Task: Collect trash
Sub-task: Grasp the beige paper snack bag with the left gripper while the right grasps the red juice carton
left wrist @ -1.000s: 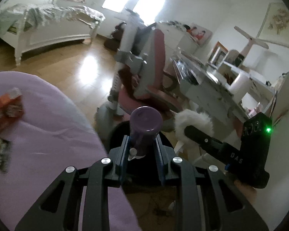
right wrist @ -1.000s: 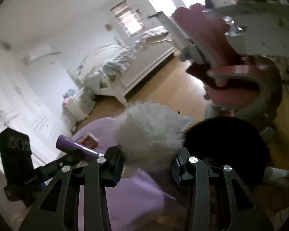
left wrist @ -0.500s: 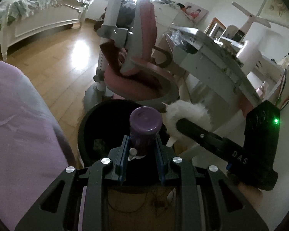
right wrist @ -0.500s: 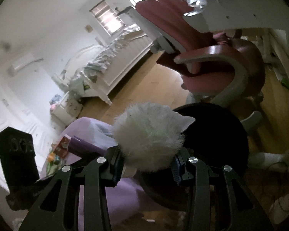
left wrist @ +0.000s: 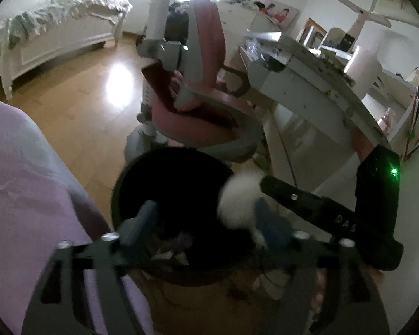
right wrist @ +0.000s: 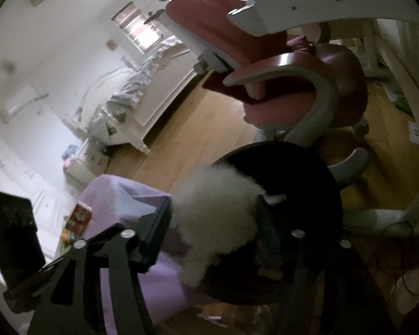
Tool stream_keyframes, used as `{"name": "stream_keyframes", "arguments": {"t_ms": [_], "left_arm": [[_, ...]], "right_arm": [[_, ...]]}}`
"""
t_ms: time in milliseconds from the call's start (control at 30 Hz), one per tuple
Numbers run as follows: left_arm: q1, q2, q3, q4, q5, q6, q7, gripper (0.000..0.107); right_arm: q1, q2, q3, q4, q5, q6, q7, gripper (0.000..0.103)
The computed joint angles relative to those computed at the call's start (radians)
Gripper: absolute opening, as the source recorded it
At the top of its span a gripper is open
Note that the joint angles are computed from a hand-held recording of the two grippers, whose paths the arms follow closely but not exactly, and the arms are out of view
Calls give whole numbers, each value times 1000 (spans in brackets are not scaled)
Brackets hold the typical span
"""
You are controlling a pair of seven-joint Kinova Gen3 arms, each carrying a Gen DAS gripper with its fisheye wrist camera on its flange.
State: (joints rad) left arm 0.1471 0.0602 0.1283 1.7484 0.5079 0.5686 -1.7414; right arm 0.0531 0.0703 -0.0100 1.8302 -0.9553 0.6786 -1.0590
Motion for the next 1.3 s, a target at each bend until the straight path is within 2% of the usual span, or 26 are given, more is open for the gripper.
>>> {"name": "stream_keyframes", "arguments": {"t_ms": [67, 267, 333, 467, 567, 600, 700, 733, 800, 867, 933, 1100, 1233, 1300], "left_arm": [[-7, -9, -5, 2, 14, 9, -7, 78], [-28, -78, -39, 43, 33, 18, -3, 83], [-34, -114, -56, 65, 28, 15, 9, 83], [-59, -212, -107, 124, -8, 16, 58, 84], [-90, -289, -137, 167, -97, 12, 144, 86], [-128, -323, -134, 185, -137, 18, 177, 90], [-229, -391, -119, 215, -259, 44, 269, 91], [-257, -402, -111, 217, -285, 56, 287, 91], [-278, -426, -139, 231, -365, 77, 332, 91], [-303, -441, -164, 245, -433, 95, 355, 91], [-323, -442, -178, 249, -477, 113, 356, 91], [-313, -413, -259, 248, -498, 162, 266, 91], [-324, -374, -258, 243, -510, 178, 218, 91], [-330, -362, -248, 243, -510, 178, 210, 91]], "right_arm": [[22, -3, -21, -1, 5, -4, -1, 67], [228, -16, -264, -6, 35, -17, -20, 68], [238, -17, -296, -15, 52, -11, -33, 68], [183, -11, -311, -35, 62, -12, -34, 73], [86, -2, -284, -63, 92, -10, -54, 73], [43, 3, -264, -77, 105, -5, -63, 73], [-95, 27, -200, -124, 124, 14, -69, 73], [-142, 36, -180, -146, 143, 23, -84, 76], [-220, 63, -159, -203, 163, 52, -91, 85], [-308, 97, -150, -277, 220, 64, -116, 86], [-401, 117, -127, -331, 301, 47, -164, 98], [-633, 248, -54, -560, 505, 77, -213, 98], [-812, 385, 61, -746, 651, 128, -240, 98], [-859, 450, 109, -838, 685, 180, -246, 98]]}}
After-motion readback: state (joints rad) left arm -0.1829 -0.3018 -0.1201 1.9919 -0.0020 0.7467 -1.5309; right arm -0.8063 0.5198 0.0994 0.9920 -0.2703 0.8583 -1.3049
